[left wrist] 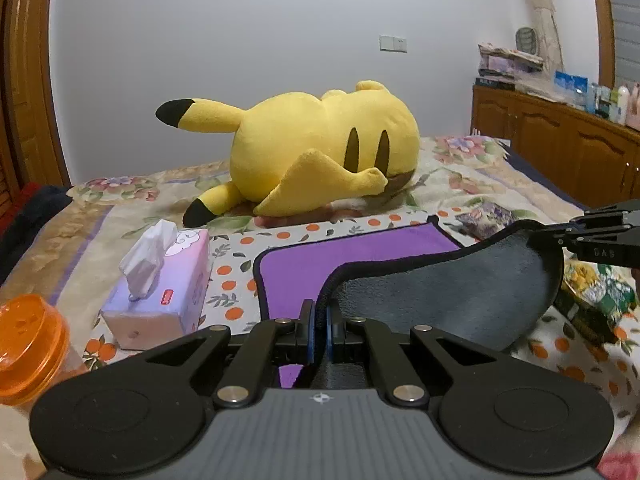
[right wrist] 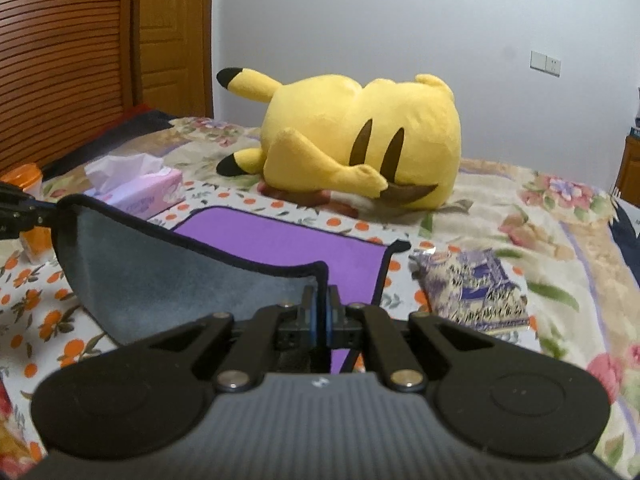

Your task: Fold towel

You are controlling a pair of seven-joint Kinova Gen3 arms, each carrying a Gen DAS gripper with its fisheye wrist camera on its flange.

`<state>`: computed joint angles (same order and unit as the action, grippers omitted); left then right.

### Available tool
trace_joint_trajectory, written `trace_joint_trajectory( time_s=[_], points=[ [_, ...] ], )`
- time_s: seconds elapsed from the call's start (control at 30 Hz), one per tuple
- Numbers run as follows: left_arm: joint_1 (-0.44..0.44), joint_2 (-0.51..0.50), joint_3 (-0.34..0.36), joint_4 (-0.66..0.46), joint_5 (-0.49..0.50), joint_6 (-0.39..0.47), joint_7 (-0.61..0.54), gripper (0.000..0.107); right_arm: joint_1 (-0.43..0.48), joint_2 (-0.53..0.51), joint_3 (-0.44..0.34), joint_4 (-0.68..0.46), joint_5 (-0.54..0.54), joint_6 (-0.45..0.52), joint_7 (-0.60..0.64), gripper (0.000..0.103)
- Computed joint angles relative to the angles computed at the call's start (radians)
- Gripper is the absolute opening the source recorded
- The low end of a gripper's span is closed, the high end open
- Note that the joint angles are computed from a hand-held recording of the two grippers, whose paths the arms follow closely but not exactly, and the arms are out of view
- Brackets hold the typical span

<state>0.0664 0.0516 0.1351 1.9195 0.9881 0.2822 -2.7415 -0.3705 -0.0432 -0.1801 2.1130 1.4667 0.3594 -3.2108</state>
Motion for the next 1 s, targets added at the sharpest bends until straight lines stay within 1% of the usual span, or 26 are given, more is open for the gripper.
trace_joint_trajectory(
  time_s=[0.1,0.2,0.33,0.53,0.63,0.7,0.77,1.0],
  points=[
    [0.006,0.012,0.009,-0.010,-0.006,-0.019,0.003,0.006,0.002,0.006,0.004,-0.006,0.036,-0.004,-0.022,0.004],
    [0.006,0.025,0.020,-0.027,-0.033,-0.029,0.028,0.006,0.002,0.015,0.009,-0.016,0.067,-0.006,-0.039,0.004],
    [-0.008,0.041,0.038,-0.052,-0.054,-0.033,0.052,0.006,0.001,0.030,0.015,-0.029,0.110,-0.008,-0.063,0.004],
    [-0.033,0.062,0.073,-0.073,-0.074,-0.053,0.080,0.006,-0.001,0.050,0.019,-0.049,0.146,0.004,-0.080,0.004],
    [-0.037,0.071,0.085,-0.088,-0.110,-0.061,0.111,0.006,-0.003,0.064,0.019,-0.075,0.089,0.018,-0.016,0.004],
    [-0.046,0.076,0.103,-0.094,-0.121,-0.076,0.117,0.006,-0.005,0.071,0.020,-0.084,0.101,0.023,-0.024,0.004],
    [-0.051,0.083,0.118,-0.100,-0.148,-0.094,0.134,0.006,-0.005,0.077,0.022,-0.092,0.120,0.025,-0.038,0.004],
    [-0.015,0.123,0.104,-0.159,-0.338,-0.122,0.309,0.006,0.000,0.110,0.027,-0.134,0.156,0.040,-0.056,0.004]
  ],
)
